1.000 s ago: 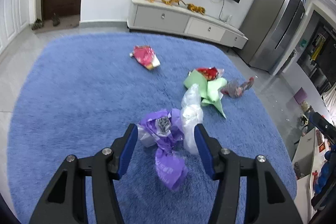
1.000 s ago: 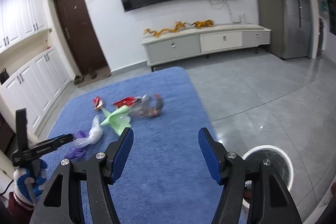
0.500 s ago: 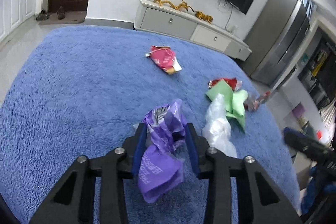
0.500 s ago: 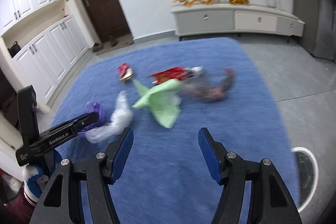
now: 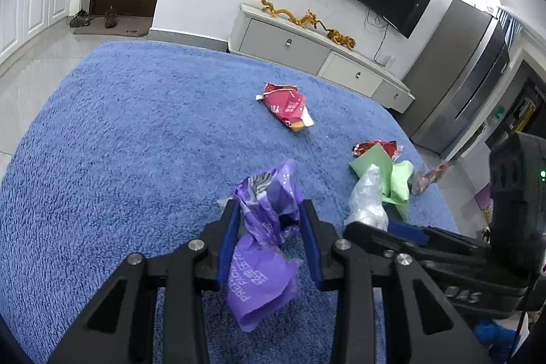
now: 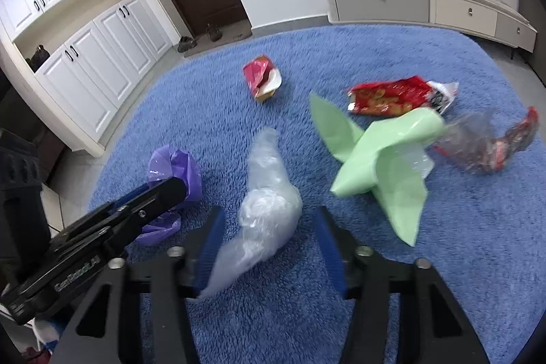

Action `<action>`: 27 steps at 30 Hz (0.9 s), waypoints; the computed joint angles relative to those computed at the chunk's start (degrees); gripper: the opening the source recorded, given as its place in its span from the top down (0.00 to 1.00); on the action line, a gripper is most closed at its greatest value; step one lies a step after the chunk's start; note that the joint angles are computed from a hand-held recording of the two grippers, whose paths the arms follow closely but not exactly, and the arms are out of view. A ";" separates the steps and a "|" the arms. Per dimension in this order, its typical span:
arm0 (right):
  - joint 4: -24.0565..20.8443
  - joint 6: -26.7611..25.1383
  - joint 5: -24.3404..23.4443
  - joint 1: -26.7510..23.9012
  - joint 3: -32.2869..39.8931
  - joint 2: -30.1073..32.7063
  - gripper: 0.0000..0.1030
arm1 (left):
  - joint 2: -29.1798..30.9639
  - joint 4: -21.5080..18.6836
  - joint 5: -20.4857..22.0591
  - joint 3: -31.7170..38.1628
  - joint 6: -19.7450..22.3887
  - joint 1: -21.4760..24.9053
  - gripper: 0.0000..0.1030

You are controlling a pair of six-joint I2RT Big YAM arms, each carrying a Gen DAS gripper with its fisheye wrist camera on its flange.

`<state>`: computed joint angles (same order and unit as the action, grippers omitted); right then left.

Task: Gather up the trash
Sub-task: 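Grasp a purple bag with the left tool while the right tool approaches clear plastic, then carry purple bag and clear plastic bag over the bin and open both tools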

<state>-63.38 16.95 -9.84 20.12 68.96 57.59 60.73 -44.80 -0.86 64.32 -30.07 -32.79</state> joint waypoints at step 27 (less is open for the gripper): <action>-9.80 -4.50 -6.00 -21.27 -4.51 -22.56 0.71 | -4.97 -6.78 -8.56 2.84 1.59 -11.19 0.69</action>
<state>-73.18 12.45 -15.84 -1.15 64.45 35.03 55.76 -51.58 -9.43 67.16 -28.48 -43.98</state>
